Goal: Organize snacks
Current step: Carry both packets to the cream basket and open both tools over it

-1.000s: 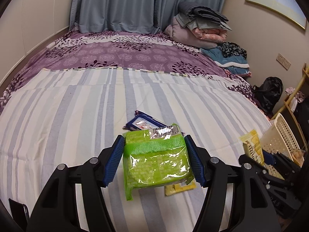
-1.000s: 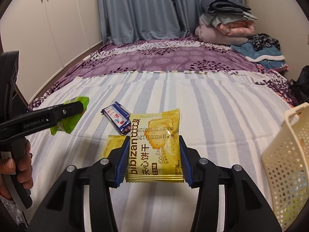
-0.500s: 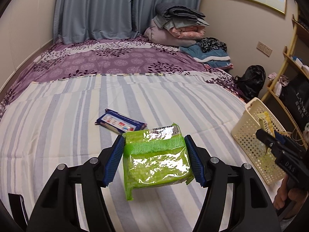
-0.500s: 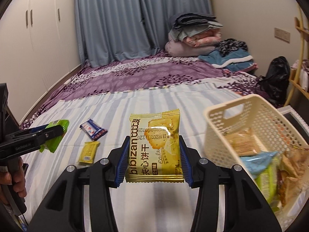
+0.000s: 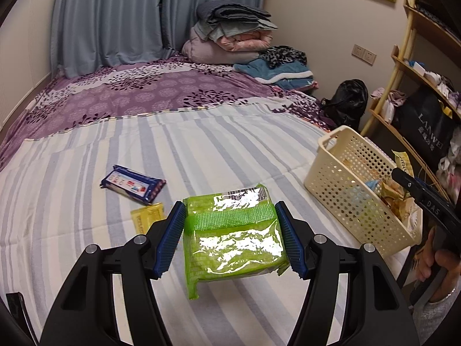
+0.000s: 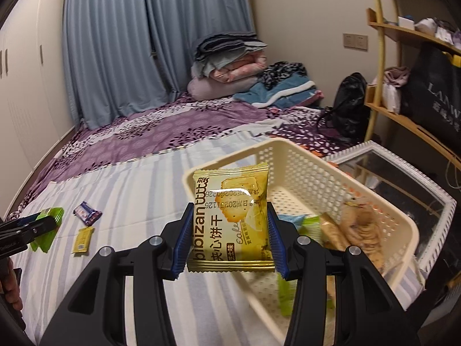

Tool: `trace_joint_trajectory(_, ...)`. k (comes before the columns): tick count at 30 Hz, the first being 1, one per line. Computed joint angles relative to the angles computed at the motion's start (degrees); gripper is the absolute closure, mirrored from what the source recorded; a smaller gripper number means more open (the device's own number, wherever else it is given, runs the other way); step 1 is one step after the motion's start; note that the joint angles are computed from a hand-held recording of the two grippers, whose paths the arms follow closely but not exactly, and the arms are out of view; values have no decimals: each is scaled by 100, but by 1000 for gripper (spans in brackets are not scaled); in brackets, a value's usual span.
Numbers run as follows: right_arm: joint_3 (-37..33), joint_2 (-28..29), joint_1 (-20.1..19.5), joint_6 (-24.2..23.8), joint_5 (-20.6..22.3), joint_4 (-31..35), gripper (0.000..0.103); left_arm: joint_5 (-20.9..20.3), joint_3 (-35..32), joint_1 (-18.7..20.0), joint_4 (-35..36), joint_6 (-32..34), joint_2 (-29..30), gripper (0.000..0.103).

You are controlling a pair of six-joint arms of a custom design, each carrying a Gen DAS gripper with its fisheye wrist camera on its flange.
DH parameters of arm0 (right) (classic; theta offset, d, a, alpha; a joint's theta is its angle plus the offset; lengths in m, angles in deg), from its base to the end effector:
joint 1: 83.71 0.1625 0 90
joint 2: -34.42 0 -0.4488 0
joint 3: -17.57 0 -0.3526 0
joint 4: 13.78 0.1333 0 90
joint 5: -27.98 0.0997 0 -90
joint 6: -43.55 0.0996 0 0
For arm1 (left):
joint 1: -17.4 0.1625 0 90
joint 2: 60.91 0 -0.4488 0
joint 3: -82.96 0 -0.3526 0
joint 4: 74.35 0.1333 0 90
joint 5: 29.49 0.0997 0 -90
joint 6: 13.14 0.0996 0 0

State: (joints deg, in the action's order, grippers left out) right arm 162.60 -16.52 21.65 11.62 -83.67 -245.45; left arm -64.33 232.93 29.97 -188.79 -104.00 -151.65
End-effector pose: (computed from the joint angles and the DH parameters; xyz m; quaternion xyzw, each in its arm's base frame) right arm 0.1973 -0.3536 0.1704 0.2911 -0.8537 0.3673 0.2272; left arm -0.1718 -0.2586 0.2047 0.0386 0.8562 -0.4125 0.3087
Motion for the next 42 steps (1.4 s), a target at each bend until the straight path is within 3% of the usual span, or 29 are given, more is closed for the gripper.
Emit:
trace_joint_trajectory(15, 116, -419, -806, 46, -56, -226, 54, -58, -92, 459, -2612, 1882, 1367, 38)
trace_joint_trajectory(18, 159, -486, -972, 164, 103, -317, 29, -70, -160, 524, -2939, 2159, 1595, 38)
trace_joint_trajectory(29, 279, -523, -1266, 91, 351, -541, 29, -262, -671, 827, -4432, 3654, 2664, 38)
trace_joint_trajectory(42, 423, -859, -1704, 124, 674, -711, 29, -1104, -1574, 1177, -6110, 5316, 4067, 38)
